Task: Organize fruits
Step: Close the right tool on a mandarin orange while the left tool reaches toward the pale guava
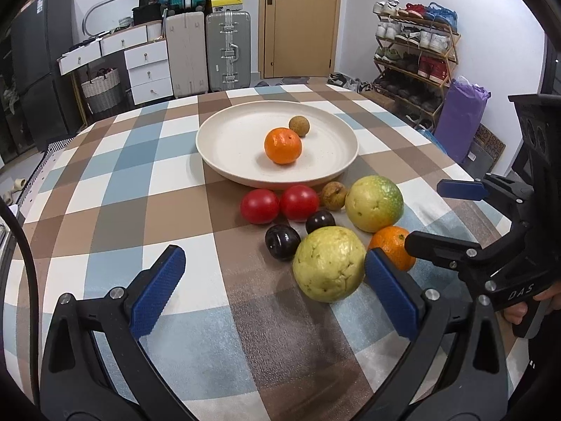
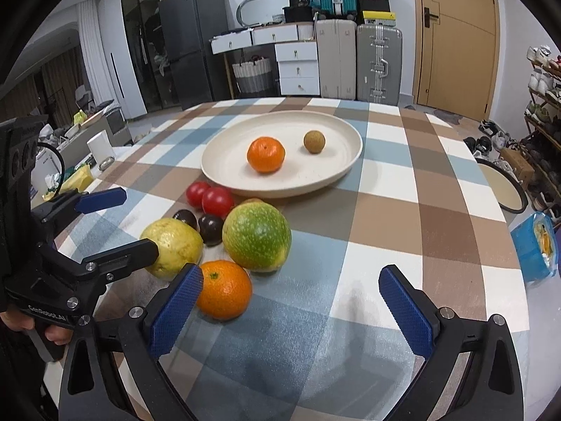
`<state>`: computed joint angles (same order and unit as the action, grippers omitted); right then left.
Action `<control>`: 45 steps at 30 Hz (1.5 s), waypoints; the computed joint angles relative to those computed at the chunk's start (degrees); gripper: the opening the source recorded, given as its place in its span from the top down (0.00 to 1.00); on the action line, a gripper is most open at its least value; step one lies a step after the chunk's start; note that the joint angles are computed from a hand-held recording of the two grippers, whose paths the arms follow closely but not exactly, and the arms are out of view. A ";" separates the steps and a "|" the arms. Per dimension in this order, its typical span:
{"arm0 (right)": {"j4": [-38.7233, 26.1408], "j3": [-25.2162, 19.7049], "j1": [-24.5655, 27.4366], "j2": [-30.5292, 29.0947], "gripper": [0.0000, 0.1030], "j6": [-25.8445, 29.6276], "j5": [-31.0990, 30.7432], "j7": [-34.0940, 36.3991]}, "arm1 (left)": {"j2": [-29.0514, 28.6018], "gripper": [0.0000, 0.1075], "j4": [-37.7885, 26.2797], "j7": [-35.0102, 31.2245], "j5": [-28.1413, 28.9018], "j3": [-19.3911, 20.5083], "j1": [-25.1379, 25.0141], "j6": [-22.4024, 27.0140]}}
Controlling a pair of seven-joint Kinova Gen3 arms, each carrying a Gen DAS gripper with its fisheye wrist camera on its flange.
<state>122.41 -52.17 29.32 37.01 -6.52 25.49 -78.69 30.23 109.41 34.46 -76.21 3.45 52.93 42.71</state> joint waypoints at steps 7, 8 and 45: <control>-1.89 -2.93 1.71 1.47 0.01 5.73 -2.32 3.73 | -0.30 0.05 0.30 -0.79 -0.37 -0.26 -0.59 -2.48; -2.08 -3.54 2.08 1.71 0.02 6.53 -2.77 4.63 | -0.39 0.05 0.49 -0.44 -0.58 -0.36 -0.61 -2.70; -4.44 -8.63 5.60 5.24 0.61 15.19 -26.90 32.63 | -1.23 0.57 3.00 6.06 -10.38 0.09 -3.91 -13.11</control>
